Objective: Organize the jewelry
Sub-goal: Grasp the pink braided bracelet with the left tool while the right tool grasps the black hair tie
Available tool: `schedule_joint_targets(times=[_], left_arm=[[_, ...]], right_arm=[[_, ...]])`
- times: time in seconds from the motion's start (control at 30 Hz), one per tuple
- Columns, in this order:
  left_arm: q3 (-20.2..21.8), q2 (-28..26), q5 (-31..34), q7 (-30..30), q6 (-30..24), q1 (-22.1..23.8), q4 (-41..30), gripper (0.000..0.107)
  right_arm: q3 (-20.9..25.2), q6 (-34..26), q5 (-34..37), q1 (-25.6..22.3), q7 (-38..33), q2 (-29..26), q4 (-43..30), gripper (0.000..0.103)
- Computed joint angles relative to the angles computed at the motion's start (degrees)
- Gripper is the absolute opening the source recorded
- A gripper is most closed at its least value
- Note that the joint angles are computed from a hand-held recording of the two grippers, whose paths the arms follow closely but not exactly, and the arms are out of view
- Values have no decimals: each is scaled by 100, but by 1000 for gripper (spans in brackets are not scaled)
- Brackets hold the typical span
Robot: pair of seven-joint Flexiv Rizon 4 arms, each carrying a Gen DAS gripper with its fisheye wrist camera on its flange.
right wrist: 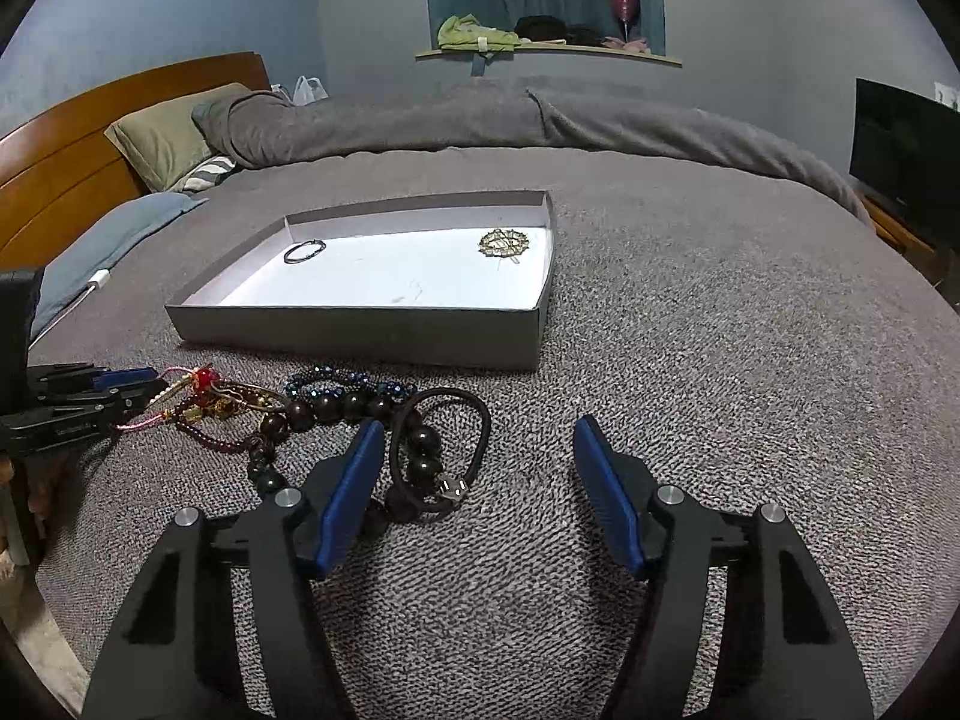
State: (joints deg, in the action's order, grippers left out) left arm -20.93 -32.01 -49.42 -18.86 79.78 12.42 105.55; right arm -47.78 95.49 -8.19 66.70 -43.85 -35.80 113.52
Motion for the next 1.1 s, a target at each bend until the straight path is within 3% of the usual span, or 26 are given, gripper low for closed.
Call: schedule_joint_targets(times=[0.13,0.37,0.57,0.63,0.8,0.9,1.0,1.1], left_arm=[[-126,51,-155,208,-43,89,57,7],[-841,193,-1423,1441,448,360,273,4],[-403,208,-1697,1642,337,-60,184,4],[-255,209,-1789,1680,279,-186,144,4],[108,207,-1933,1706,62,-452,52,4],[253,204,-1988,1712,-16,-561,19,4],[393,194,-1937,1627,-105,-638,-7,4],[437,197,-1948,1620,-163,-656,-19,4]], right_arm=[[-85,1,12,75,36,-25,21,62],[8,-34,-12,12,-59,-9,-31,57],[433,-140,-208,-355,-69,52,-237,55],[556,-142,-298,-465,-16,93,-247,48],[431,-42,-353,-341,128,192,-71,45],[184,-147,-301,-144,234,200,6,29],[694,-277,-400,-549,277,367,-48,20],[841,-418,-640,-678,412,411,-68,17]])
